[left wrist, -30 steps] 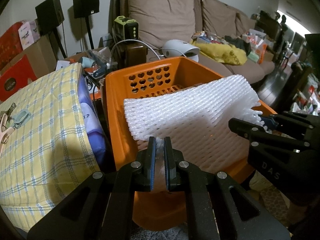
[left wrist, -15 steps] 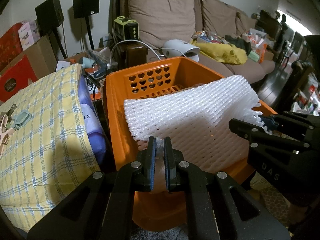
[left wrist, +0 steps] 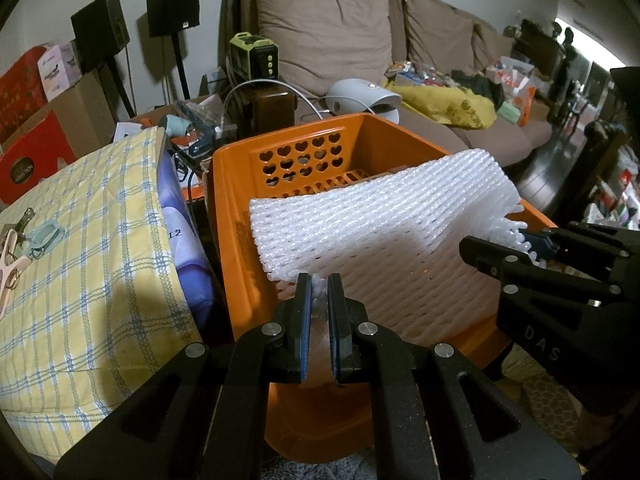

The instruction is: Organize objects

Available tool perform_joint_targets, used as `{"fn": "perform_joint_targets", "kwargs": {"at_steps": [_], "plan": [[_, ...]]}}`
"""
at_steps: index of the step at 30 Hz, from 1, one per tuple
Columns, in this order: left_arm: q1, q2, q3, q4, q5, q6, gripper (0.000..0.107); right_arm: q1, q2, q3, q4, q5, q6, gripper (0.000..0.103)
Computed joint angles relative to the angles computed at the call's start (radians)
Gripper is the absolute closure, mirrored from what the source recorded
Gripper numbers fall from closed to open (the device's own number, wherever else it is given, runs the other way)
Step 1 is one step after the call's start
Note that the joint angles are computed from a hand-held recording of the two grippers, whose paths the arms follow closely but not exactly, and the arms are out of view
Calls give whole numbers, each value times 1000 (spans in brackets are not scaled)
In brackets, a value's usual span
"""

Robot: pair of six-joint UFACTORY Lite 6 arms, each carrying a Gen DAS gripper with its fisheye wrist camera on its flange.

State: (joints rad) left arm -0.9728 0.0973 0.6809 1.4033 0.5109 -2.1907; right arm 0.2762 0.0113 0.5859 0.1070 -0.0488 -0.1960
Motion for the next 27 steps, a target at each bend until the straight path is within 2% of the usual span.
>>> {"fn": "perform_joint_targets", "kwargs": {"at_steps": [3,17,20,27], "plan": [[-1,-2,-2,-1,1,0,100,2,-1,0,48,1,-48,80],[1,1,2,-7,0,8,100,-2,-1,-3,21,-2,-23,79],[0,-2,-5,-2,1,-2,100,2,1,1,103,1,-105,79],[-1,-1,-5,-2,1,-3,100,-4,4,8,164,6,-175,79]]}}
